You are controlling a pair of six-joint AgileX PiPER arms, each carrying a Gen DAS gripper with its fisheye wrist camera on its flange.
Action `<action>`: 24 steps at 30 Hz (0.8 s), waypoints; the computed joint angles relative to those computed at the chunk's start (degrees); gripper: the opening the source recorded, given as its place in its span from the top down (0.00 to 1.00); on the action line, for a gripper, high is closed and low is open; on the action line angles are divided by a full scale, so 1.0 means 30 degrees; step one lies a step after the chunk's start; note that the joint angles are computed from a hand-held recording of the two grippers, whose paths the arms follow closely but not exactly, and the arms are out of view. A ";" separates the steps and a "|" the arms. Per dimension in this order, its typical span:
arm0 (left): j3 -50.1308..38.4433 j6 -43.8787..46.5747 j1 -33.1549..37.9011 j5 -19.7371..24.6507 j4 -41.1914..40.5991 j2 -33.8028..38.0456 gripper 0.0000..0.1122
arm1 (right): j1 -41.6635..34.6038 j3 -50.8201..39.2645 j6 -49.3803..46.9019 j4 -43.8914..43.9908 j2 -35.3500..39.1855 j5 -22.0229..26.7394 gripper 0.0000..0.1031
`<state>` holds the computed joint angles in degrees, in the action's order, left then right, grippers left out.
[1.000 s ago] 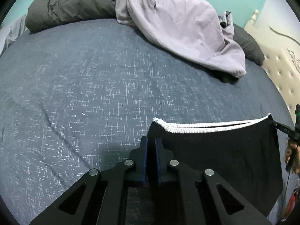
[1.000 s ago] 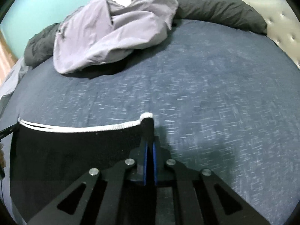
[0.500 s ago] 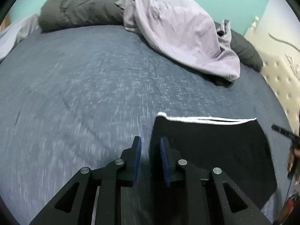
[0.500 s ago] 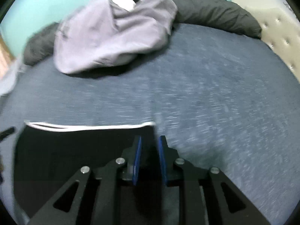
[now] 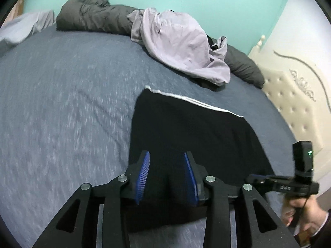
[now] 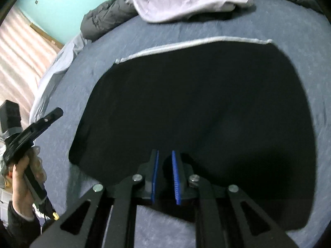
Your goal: Fold clothes
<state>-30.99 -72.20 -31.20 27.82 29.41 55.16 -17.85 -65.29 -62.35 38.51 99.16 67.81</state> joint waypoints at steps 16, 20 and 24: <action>0.2796 -0.3817 -0.2812 0.1929 0.1375 -0.3907 0.62 | 0.1588 0.6429 -0.1553 0.1035 -0.2444 -0.6239 0.95; 0.2902 -0.3137 -0.2709 0.1858 0.0726 -0.4251 0.62 | 0.1254 0.5844 -0.0284 0.0329 -0.3550 -0.4787 0.95; 0.2899 -0.3410 -0.3150 0.2166 0.0894 -0.4545 0.62 | 0.0805 0.6829 -0.0687 0.0447 -0.4478 -0.4881 0.95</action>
